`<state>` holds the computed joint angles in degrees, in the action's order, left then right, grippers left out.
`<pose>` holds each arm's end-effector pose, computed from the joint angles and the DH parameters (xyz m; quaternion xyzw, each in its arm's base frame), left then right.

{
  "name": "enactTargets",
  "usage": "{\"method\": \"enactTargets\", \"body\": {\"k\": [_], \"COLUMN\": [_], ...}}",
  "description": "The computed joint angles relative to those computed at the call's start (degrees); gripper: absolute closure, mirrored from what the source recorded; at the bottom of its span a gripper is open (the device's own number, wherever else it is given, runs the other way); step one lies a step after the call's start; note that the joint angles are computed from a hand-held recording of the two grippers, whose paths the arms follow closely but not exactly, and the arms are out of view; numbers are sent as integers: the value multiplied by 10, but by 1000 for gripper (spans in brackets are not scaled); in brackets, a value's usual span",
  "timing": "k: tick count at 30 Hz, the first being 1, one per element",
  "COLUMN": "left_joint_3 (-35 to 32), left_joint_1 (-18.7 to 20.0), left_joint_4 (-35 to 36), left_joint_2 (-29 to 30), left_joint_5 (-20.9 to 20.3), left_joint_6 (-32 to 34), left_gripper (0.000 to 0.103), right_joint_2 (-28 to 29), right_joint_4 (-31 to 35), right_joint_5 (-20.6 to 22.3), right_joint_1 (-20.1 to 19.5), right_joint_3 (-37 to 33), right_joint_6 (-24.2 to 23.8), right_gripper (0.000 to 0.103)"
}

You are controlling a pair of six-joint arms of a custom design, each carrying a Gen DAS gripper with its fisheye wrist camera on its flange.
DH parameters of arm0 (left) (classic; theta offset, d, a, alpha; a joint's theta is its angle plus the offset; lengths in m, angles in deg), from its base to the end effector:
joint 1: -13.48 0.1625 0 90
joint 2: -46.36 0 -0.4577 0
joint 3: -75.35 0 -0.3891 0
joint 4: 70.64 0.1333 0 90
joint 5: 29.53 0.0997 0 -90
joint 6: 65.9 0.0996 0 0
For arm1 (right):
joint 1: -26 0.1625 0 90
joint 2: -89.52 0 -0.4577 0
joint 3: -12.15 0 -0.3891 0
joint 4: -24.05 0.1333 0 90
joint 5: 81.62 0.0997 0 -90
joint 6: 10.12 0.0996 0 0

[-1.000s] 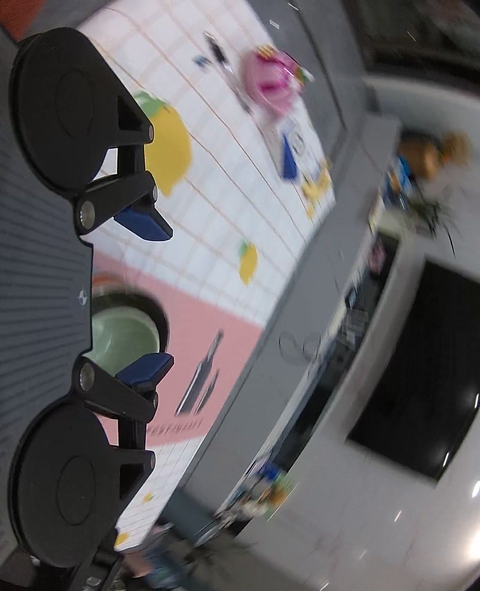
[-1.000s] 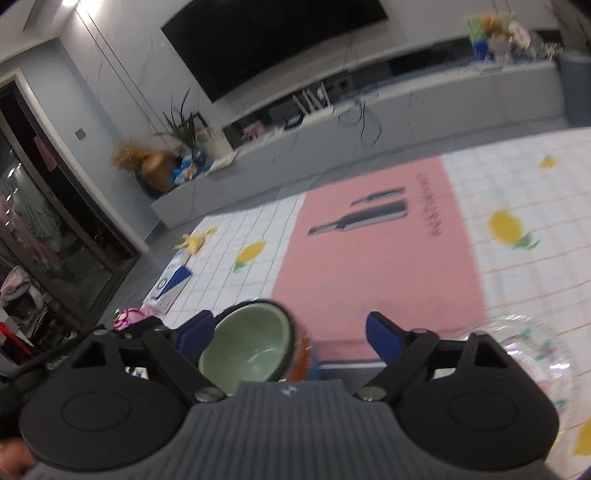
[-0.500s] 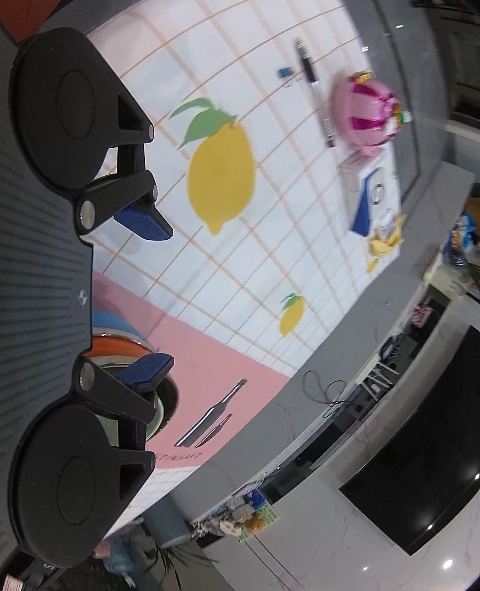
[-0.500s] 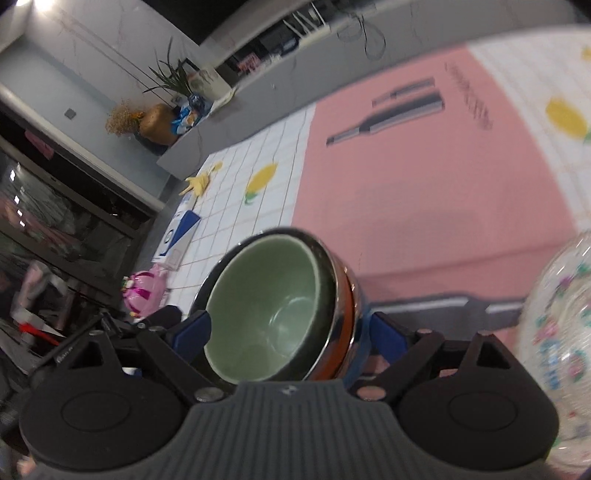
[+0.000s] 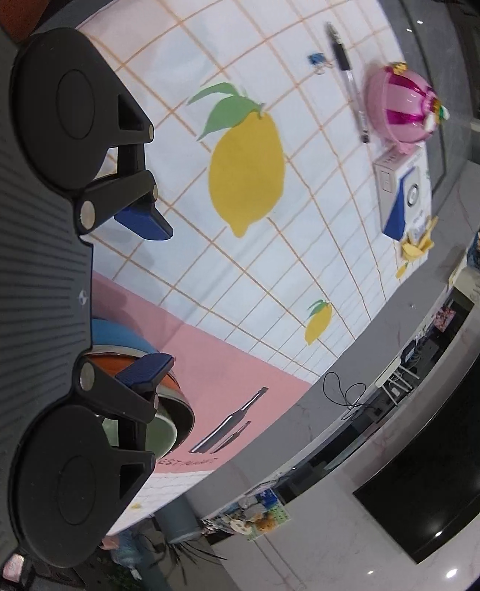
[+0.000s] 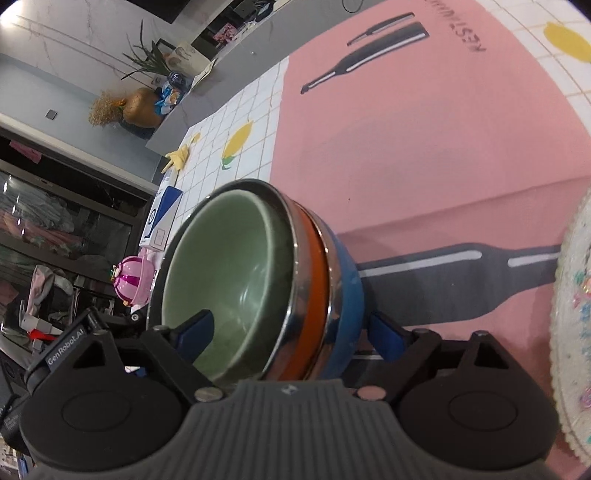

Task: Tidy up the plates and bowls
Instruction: 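Close both grippers on the bowl stack rim and lift it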

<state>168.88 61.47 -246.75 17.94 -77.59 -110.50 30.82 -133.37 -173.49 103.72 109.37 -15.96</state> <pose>-0.3106 -0.6434 -0.0061 -0.0860 0.9164 -0.3652 0.1394 -0.0170 -0.6898 0.2723 -0.0585 -0.9665 0.2439 0.0549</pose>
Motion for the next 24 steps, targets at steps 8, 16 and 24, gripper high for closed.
{"method": "enactTargets", "body": {"k": [8,16,24], "left_joint_3": [21,30,0], "left_joint_1": [4,13,18], "left_joint_4": [-98,-201,-107], "left_joint_2": [1,7,15], "left_joint_5": [-25,-94,-149], "left_joint_6": [13,39,79], "left_gripper": [21,17,16], "right_joint_2": [-7,-16,-15], "right_joint_4": [-7,-17,-10], "right_joint_5": [7,11,15], "right_joint_1": [-9,-13,-14], "right_joint_3": [0,-1,-1], "right_joint_6": [29,40,30], "right_gripper": [21,25,29]}}
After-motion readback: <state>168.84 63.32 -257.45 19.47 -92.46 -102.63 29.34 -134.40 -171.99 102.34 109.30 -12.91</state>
